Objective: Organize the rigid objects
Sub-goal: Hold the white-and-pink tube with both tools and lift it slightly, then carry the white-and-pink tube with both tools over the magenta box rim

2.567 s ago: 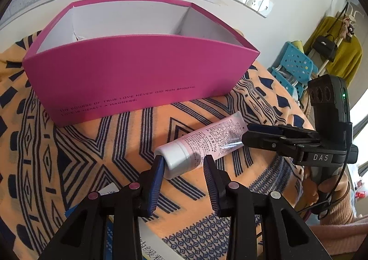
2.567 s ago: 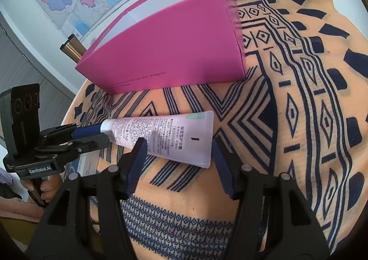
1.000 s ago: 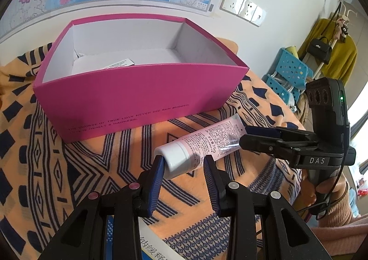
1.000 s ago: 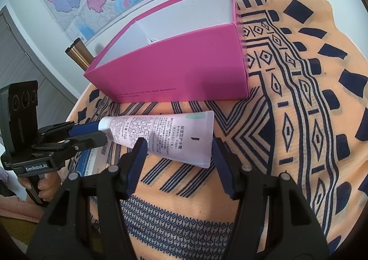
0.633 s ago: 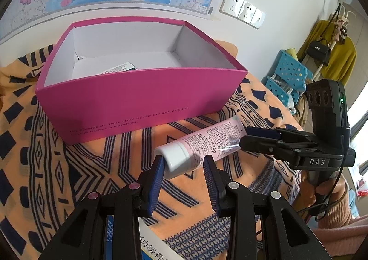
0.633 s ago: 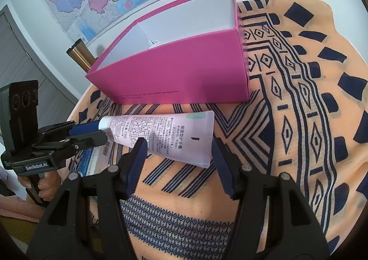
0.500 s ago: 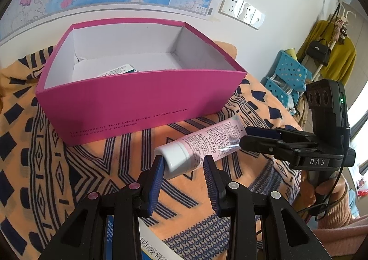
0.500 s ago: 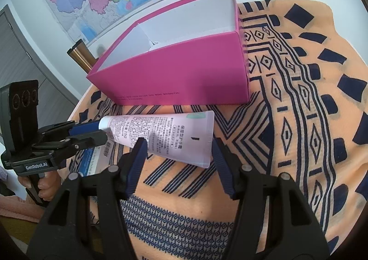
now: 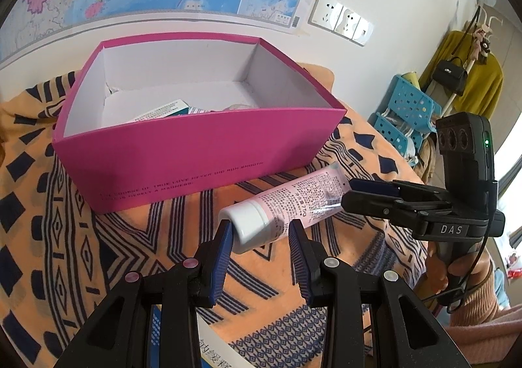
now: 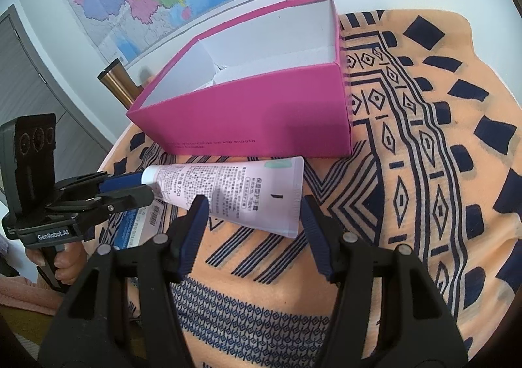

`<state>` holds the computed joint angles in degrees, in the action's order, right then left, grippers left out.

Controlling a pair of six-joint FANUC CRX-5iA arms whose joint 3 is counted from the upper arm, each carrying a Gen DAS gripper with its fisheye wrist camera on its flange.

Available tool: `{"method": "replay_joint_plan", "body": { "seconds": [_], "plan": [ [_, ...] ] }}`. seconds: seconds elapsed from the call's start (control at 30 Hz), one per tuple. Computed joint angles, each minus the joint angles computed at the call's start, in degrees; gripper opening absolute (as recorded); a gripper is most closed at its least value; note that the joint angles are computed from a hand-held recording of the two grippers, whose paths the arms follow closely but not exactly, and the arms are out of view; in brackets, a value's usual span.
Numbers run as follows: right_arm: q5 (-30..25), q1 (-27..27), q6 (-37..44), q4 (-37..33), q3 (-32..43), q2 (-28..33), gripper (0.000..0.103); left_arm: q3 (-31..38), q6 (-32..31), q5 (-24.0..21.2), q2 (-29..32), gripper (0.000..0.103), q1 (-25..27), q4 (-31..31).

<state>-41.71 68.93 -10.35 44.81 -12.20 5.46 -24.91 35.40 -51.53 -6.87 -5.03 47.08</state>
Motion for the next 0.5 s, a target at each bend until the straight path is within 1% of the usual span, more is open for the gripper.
{"method": "replay_joint_plan", "body": {
  "seconds": [0.5],
  "plan": [
    [-0.61, 0.01, -0.24, 1.13, -0.16, -0.36, 0.061, 0.04, -0.16, 0.68, -0.18, 0.034, -0.61, 0.66]
  ]
}}
